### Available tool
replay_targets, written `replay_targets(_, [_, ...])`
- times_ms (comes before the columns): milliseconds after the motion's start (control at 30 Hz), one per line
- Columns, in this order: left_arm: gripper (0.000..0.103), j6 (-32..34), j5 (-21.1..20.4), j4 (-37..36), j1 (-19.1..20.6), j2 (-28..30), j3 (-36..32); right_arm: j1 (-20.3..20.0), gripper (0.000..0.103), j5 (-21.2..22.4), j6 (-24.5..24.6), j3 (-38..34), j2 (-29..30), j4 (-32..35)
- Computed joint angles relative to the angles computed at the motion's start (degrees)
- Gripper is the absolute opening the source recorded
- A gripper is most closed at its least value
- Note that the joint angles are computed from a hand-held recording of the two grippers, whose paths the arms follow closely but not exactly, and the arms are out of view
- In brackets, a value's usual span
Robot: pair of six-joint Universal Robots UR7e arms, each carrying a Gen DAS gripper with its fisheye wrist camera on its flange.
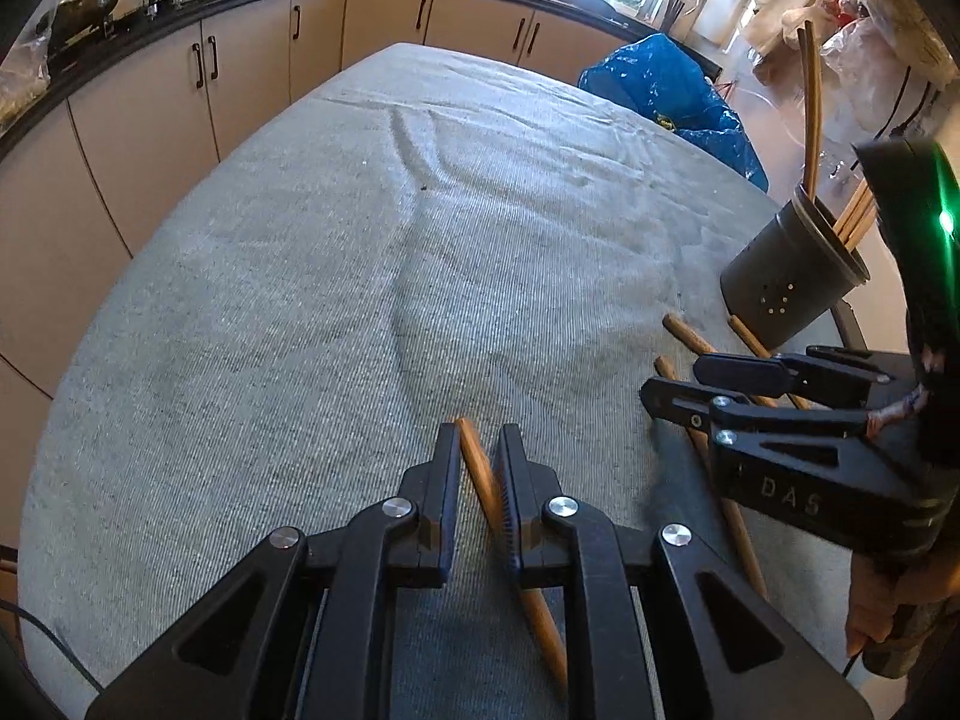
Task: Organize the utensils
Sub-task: 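Close the left gripper on a chopstick while the right gripper grasps another, then raise both held chopsticks and carry them over the grey holder cup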
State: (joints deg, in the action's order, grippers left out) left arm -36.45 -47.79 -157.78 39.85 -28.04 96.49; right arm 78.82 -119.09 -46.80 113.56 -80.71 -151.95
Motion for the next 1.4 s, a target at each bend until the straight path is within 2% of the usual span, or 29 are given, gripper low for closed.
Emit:
replay_targets(67, [0.011,0.9,1.0,-0.3,-0.2,0.4,-0.1,0.2,0.037,0.3,0.0,-0.1,0.2,0.0])
replay_targets(233, [0.007,0.5,3.1,0.1,-0.5,1.1,-0.8,-0.7,0.008,3.9,-0.9,1.3,-0.8,-1.6])
replay_targets(300, [0.006,-0.5,2.6,-1.3,-0.8,0.2,0.2,-2.2,0.007,7.5,1.6,0.8,-2.1,1.2])
replay_targets(433, [0.006,0.8,3.2,-8.8,-2.3,-1.9,3.8,-4.9,0.007,13.9,3.0,2.3,-5.8,1.4])
replay_targets(633, [0.006,2.2,3.6,-16.9,-4.2,-3.3,6.6,-8.4,0.007,21.7,1.6,7.0,-13.4,-1.2])
replay_targets(933, [0.006,3.0,6.6,-21.0,-7.9,-3.6,8.0,-13.2,0.007,33.9,2.1,9.8,-23.1,-0.8])
replay_targets(1167, [0.006,4.8,9.2,-23.4,-10.8,-3.6,8.6,-16.8,0.007,40.6,2.0,11.5,-29.0,-0.1])
replay_targets(1400, [0.006,5.8,10.0,-25.2,-13.0,-3.7,8.9,-21.4,0.007,47.4,1.5,12.3,-34.2,2.4])
